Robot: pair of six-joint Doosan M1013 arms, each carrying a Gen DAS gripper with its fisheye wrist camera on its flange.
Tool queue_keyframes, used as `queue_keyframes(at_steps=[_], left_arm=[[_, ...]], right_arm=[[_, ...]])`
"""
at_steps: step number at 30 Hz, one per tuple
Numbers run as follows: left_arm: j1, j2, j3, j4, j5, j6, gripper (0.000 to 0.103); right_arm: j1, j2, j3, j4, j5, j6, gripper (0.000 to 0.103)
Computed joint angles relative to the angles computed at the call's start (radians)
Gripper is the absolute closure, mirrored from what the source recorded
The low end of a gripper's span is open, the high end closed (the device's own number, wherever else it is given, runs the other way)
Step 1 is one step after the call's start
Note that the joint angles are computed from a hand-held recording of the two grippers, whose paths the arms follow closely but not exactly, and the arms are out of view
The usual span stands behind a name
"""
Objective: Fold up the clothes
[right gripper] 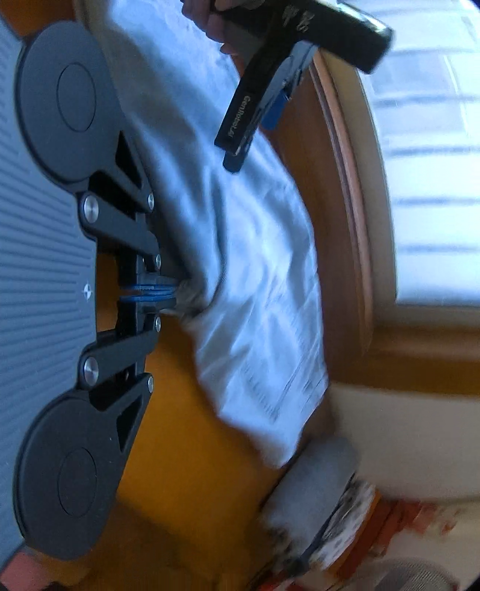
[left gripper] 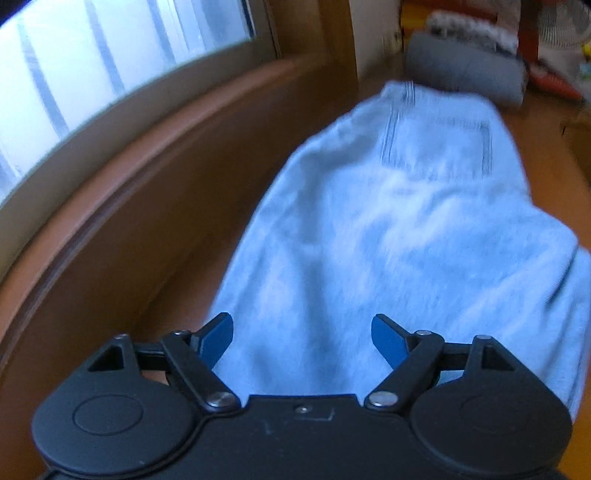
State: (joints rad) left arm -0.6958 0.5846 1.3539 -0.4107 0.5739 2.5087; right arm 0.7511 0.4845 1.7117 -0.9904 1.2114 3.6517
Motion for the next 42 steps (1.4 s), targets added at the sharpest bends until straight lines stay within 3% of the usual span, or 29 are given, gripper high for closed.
queue_keyframes(at_steps=[3,5,11,15,16,20,24,28,30,33,37,38,40,42], left_arm=[[-0.003,-0.008,0.024,0.001,-0.039,-0.005,0.022],[-0.001,-0.005,0.019,0.005,-0.03,-0.018,0.022],[-0.003,0.001,0.002,0.037,-0.004,-0.075,0.02],[-0.011,-0.005,0.013,0.054,-0.03,-0.058,0.02],[-0.012,-0.007,0.016,0.054,-0.037,-0.047,0.02],[-0.014,-0.008,0.022,0.054,-0.051,-0.024,0.02],[-0.013,-0.006,0.02,0.064,-0.053,-0.042,0.016],[-0.013,-0.005,0.023,0.078,-0.065,-0.08,0.01],[-0.012,-0.001,0.019,0.068,-0.06,-0.075,0.008],[-0.005,0.01,-0.004,0.022,0.008,-0.072,0.005],[-0.013,-0.007,0.031,0.029,-0.047,-0.053,0.005],[-0.014,-0.009,0.031,0.043,-0.039,-0.062,0.006],[-0.015,-0.015,0.032,0.071,-0.023,-0.08,0.011],[-0.011,-0.033,0.057,0.08,-0.03,-0.067,0.011]], right_arm=[[0.014,0.0,0.008,0.099,0.061,0.03,0.103],[0.018,-0.011,0.028,0.136,0.054,0.077,0.103],[0.026,0.006,0.018,-0.048,0.005,0.004,0.093],[-0.006,0.034,-0.003,-0.072,-0.059,-0.05,0.059],[-0.01,0.042,-0.007,-0.072,-0.052,-0.059,0.057],[-0.035,0.071,-0.026,-0.066,-0.017,-0.113,0.057],[-0.034,0.068,-0.025,-0.088,0.006,-0.073,0.091],[0.004,0.04,-0.015,-0.112,0.104,0.021,0.096],[0.018,0.018,0.008,-0.07,0.103,0.079,0.096],[0.032,-0.01,0.051,0.023,0.048,0.179,0.096],[0.048,-0.02,0.079,0.032,-0.003,0.296,0.091],[0.05,-0.015,0.071,0.029,0.016,0.274,0.089],[0.055,-0.005,0.056,0.022,0.053,0.229,0.076],[0.057,0.018,0.023,0.01,0.095,0.091,0.073]])
